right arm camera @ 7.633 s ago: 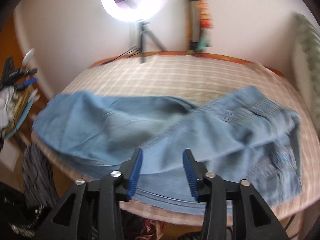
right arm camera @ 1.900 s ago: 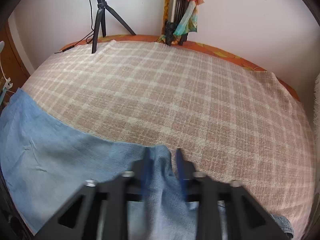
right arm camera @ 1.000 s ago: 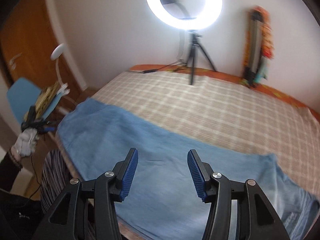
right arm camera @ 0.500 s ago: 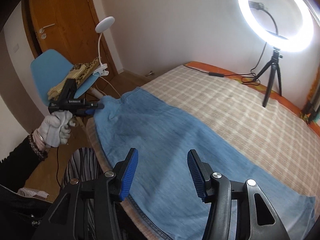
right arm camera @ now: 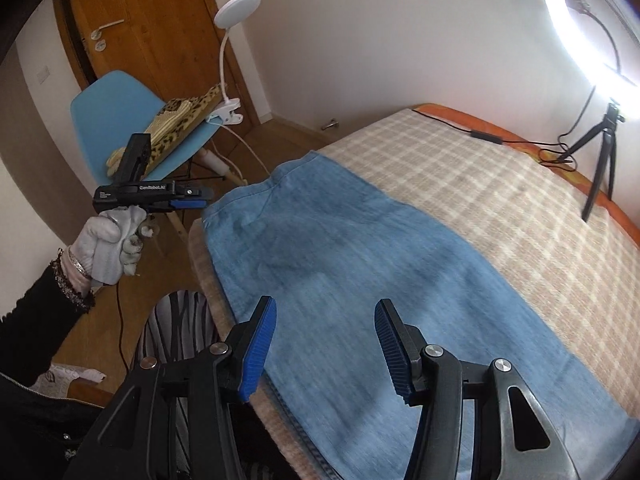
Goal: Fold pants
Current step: 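Smooth the folded jeans with both tools held open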
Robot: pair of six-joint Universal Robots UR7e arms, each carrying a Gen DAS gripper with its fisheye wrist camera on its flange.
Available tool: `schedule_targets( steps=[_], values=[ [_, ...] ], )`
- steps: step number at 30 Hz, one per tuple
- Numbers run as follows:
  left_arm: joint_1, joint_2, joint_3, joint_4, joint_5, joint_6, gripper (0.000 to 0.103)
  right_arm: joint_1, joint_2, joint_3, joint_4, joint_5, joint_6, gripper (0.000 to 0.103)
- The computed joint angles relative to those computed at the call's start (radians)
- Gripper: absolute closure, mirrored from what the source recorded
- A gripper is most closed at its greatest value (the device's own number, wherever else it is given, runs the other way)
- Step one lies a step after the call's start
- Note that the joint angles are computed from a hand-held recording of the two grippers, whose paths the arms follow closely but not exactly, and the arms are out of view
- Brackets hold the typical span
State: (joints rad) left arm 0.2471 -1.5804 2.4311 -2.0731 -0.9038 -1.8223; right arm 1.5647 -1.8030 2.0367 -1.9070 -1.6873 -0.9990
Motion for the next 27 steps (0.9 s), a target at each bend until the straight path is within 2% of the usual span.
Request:
schedule_targets(
  steps=[7,13,20,24,26,27],
  values=[
    [-0.033,-0.011,0.054,-0.071,-0.003,-0.031,0.046,0.094,0.048,0.065,-0.009,-0.008,-0.021,0.049],
    [-0.070,-0.012,0.092,-0.146,0.004,-0.090,0.046,0.165,0.128,0.150,-0.087,-0.039,-0.025,0.050],
    [-0.085,0.065,0.129,-0.325,-0.004,-0.117,0.044,0.177,0.193,0.217,-0.140,-0.096,-0.024,0.051],
    [-0.070,0.113,0.103,-0.315,0.036,-0.126,0.044,0.162,0.216,0.224,-0.160,-0.120,0.005,0.053],
    [-0.060,0.129,0.089,-0.293,0.063,-0.139,0.048,0.146,0.218,0.212,-0.141,-0.111,0.020,0.053],
    [-0.056,0.138,0.071,-0.242,0.081,-0.161,0.053,0.139,0.217,0.202,-0.126,-0.105,0.029,0.053]
  ],
)
